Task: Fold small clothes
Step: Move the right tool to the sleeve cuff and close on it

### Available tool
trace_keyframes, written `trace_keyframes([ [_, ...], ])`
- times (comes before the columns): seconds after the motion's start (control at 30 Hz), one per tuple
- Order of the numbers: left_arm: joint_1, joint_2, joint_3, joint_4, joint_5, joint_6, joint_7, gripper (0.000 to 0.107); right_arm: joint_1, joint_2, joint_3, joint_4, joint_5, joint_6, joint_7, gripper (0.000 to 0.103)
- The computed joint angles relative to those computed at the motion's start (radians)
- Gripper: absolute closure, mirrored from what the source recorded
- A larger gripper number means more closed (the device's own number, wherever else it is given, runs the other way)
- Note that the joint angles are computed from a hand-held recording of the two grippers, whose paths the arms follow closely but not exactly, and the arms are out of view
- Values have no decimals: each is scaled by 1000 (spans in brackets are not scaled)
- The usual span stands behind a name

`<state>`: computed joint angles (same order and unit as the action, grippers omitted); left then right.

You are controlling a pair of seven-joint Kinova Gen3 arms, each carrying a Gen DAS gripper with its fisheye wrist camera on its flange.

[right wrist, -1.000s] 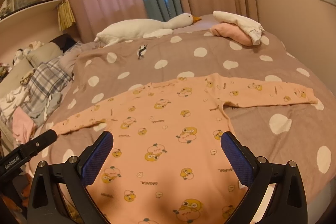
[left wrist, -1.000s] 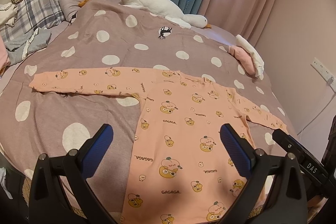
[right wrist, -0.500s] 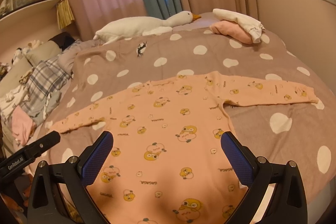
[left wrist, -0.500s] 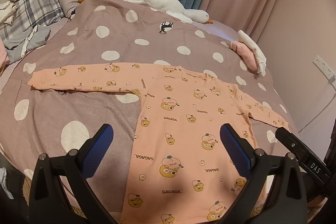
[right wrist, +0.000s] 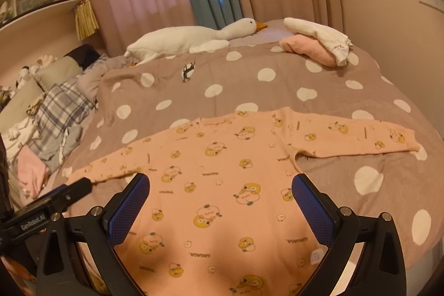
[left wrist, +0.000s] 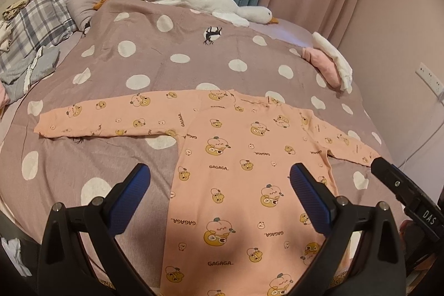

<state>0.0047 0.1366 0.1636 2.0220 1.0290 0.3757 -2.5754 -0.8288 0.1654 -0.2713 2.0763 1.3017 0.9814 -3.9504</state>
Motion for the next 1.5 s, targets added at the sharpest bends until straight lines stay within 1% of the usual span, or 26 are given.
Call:
trace_keyframes([
  [0.1,16,14,-6,-27,-67,5,59,7,16,-7,7,-5,-4,-24,11,1],
  [0.27,24,44,7,-67,-159,18,143,7,47,-9,21,-25,-30,-60,52,1],
  [0.37,42,70,7,-98,-247,26,230,9,64,-13,31,-29,-38,-86,57,1],
  [0.47,42,91,23,-121,-303,33,282,9,82,-16,39,-31,-48,-107,64,5],
  [0.57,41,109,39,-137,-344,35,323,9,103,-18,49,-37,-75,-128,89,5],
  [0.8,35,175,59,-176,-423,63,400,9,109,-4,60,-47,-122,-81,101,6],
  [0.93,65,225,38,-206,-506,91,498,11,115,-1,69,-39,-142,-64,91,7],
  [1.03,62,255,47,-219,-540,110,535,12,124,-4,75,-24,-153,-58,73,11],
  [1.1,78,274,39,-227,-573,121,574,12,135,-13,79,-6,-151,-71,52,11],
  [1.17,106,288,20,-232,-618,127,624,13,152,-23,85,17,-150,-79,31,14],
  [1.2,108,294,22,-231,-632,127,635,13,159,-29,85,27,-154,-75,23,18],
  [1.27,103,306,28,-234,-650,132,652,13,184,-48,92,59,-154,-90,-5,20],
  [1.3,105,314,25,-239,-662,142,666,13,202,-60,97,79,-155,-102,-22,24],
  [1.33,103,321,27,-242,-668,150,675,13,224,-75,103,101,-155,-122,-36,33],
  [1.37,96,328,32,-245,-670,159,679,13,253,-94,112,126,-157,-150,-51,36],
  [1.43,77,347,43,-255,-665,186,681,13,309,-124,127,172,-160,-196,-89,40],
  [1.47,76,352,42,-259,-667,195,687,13,341,-138,138,197,-163,-217,-105,44],
  [1.5,76,358,39,-261,-670,200,694,14,368,-146,143,218,-161,-233,-122,45],
])
